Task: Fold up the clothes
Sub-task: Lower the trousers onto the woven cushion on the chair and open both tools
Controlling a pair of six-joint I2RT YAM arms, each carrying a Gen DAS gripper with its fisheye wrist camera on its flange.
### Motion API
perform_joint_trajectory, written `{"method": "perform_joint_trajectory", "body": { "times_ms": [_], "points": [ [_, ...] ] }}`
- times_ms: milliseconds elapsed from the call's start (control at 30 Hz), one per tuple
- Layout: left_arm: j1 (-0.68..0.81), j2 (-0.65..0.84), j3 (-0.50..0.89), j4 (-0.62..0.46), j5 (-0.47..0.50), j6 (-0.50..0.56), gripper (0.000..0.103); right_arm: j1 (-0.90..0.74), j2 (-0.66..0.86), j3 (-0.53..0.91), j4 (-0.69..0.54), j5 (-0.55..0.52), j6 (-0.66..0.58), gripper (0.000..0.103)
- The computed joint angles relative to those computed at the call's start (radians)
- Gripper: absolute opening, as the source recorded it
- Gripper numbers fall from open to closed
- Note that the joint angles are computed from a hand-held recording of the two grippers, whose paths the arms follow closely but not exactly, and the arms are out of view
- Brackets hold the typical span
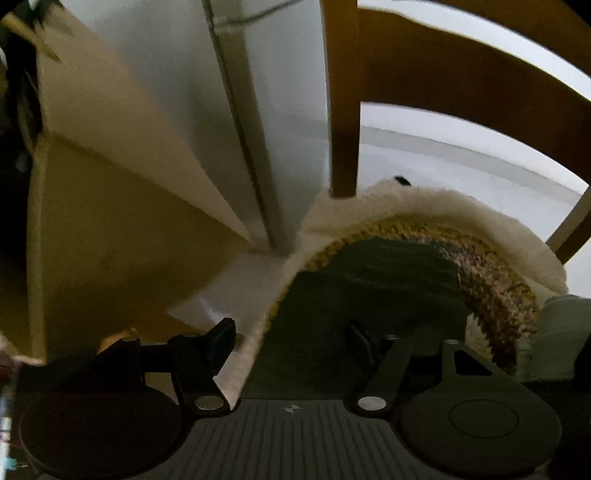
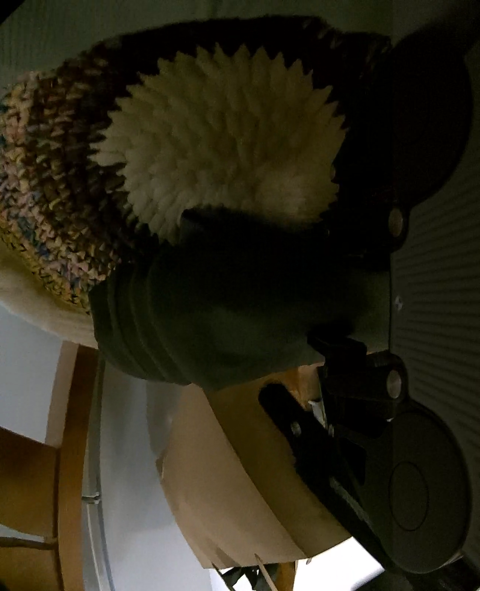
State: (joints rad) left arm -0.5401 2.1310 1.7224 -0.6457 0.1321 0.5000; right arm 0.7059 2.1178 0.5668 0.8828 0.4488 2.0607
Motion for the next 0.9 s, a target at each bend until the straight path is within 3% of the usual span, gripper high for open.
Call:
{"method": "perform_joint_trajectory", "body": {
  "times_ms": [100, 233, 567, 700, 900],
  "points": [
    [0.007, -0.099, -0.095, 0.062, -0.051, -0.017, 0.068, -0.047, 0.001, -0.001, 0.0, -0.087, -0.065, 0.054],
    [0.029, -0.222, -0.161, 0.037, -0.094, -0.107, 0.069, -0.126, -0.065, 0.002, -0.092, -0.225, -0.186, 0.056],
    [-0.002, -0.509, -0.219, -0.192, -0.2, -0.413, 0.069, -0.272, -0.358, 0.158, -0.766, -0.53, -0.463, 0.057],
    [-0.073, -0.61, -0.19, -0.318, -0.282, -0.617, 0.07, -0.307, -0.446, 0.263, -1.0, -0.618, -0.805, 0.057],
    [-0.229, -0.714, -0.1, -0.537, -0.439, -0.977, 0.072, -0.317, -0.554, 0.392, -1.304, -0.669, -1.139, 0.057]
  ]
}}
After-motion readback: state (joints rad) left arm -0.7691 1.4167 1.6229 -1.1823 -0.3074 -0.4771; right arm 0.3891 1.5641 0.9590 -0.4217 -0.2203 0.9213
